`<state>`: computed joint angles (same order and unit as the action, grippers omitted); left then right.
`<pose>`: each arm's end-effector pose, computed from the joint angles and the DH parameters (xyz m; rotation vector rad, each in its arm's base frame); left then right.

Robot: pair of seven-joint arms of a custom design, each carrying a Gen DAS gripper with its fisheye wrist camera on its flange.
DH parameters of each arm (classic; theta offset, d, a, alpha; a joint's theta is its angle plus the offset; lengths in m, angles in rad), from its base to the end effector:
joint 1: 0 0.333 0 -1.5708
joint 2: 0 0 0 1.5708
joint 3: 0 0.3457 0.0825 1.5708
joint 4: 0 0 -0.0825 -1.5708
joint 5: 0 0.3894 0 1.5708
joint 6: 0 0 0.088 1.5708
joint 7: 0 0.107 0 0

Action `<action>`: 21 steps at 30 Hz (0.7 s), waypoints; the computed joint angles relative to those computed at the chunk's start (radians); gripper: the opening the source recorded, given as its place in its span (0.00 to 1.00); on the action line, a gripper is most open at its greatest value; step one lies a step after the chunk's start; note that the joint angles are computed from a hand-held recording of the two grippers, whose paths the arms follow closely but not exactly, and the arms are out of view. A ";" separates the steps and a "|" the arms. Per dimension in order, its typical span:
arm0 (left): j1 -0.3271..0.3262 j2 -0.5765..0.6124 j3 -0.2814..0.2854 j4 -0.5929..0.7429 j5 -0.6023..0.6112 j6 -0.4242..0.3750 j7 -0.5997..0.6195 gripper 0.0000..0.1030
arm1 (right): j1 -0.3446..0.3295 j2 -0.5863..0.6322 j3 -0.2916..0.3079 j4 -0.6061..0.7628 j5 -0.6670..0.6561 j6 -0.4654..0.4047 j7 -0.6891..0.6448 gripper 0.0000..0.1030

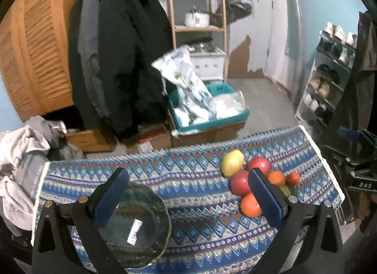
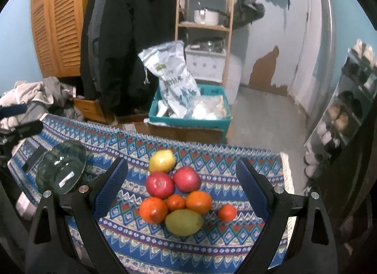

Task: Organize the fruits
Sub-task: 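Move both tools forward over the fruit pile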

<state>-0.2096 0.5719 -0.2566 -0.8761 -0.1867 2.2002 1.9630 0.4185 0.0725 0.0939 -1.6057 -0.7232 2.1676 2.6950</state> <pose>0.7145 -0.2761 0.7001 -1.0960 2.3984 -1.0739 0.5649 0.2853 0.6688 -1.4428 2.0557 -0.8806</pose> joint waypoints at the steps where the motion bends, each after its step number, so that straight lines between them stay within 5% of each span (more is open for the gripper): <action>1: 0.000 0.002 -0.004 -0.004 -0.002 -0.007 0.009 0.99 | -0.002 -0.004 -0.001 -0.009 0.010 0.004 -0.001 0.89; 5: -0.013 -0.001 -0.007 -0.038 0.014 -0.012 0.054 0.99 | -0.019 -0.011 -0.006 -0.052 0.065 0.000 -0.017 0.89; 12: -0.065 0.114 0.017 0.120 0.072 -0.230 0.045 0.99 | -0.044 0.004 -0.009 -0.113 0.208 0.006 -0.083 0.89; 17: -0.093 0.154 0.039 0.148 0.121 -0.282 0.036 0.99 | -0.049 0.039 -0.012 -0.120 0.295 0.016 -0.158 0.89; 21: -0.108 0.165 0.051 0.119 0.155 -0.251 0.039 0.99 | -0.049 0.083 -0.018 -0.100 0.355 -0.005 -0.222 0.89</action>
<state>-0.3171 0.7373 -0.2057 -0.7568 -0.0314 1.9495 2.0022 0.3692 0.1557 0.0760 -1.7057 -0.3681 2.1622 2.4729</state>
